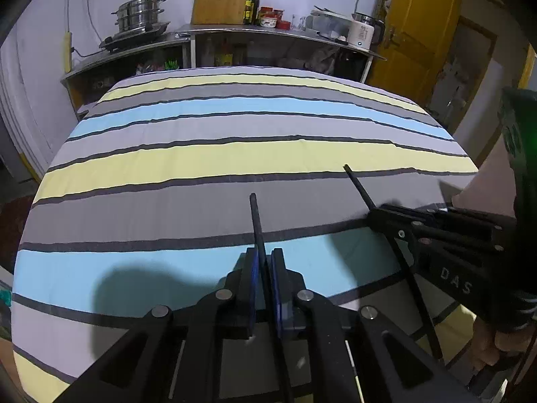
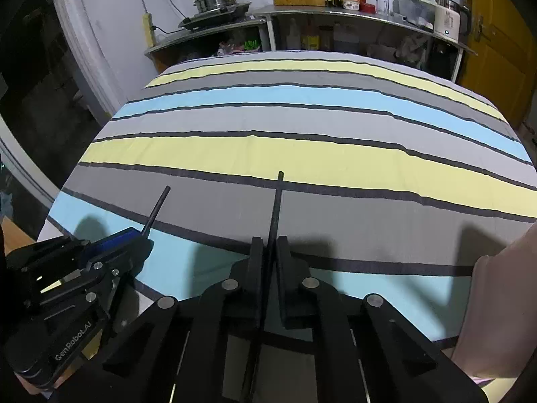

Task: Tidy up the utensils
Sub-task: 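Grasp a black chopstick with the right tool while the left tool grasps another, then lift both held black chopsticks and carry them over the pink holder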

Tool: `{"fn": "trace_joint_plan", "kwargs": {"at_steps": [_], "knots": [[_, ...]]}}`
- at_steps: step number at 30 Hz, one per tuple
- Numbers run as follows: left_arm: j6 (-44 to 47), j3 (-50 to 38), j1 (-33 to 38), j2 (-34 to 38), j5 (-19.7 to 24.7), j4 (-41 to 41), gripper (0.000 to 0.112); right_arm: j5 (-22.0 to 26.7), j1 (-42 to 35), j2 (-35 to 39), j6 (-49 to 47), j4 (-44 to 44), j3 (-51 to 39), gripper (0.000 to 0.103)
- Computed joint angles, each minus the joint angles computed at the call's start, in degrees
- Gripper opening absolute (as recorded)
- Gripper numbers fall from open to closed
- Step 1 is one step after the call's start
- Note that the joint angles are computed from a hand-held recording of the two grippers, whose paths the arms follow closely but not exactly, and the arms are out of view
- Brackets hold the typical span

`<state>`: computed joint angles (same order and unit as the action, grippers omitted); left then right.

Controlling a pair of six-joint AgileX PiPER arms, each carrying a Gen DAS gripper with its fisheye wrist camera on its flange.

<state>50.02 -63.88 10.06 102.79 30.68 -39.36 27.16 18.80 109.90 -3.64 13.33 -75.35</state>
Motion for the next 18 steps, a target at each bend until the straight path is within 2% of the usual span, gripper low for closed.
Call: {"fn": "trace_joint_plan", "kwargs": {"at_steps": [4, 8, 18], "knots": [[-2.0, -1.4, 0.9, 0.4, 2.4, 0.5, 0.006, 1.2, -0.2, -0.5, -1.7, 2.4, 0.1, 0.006], [-0.5, -0.4, 3.1, -1.4, 4.5, -1.8, 0.005, -0.1, 0.2, -3.7, -4.8, 5.6, 3.5, 0.005], [4.3, 3.2, 9.1, -13.1, 12.0, -6.4, 0.005, -2.0, 2.7, -16.0, -7.8, 8.7, 11.5, 0.005]]}}
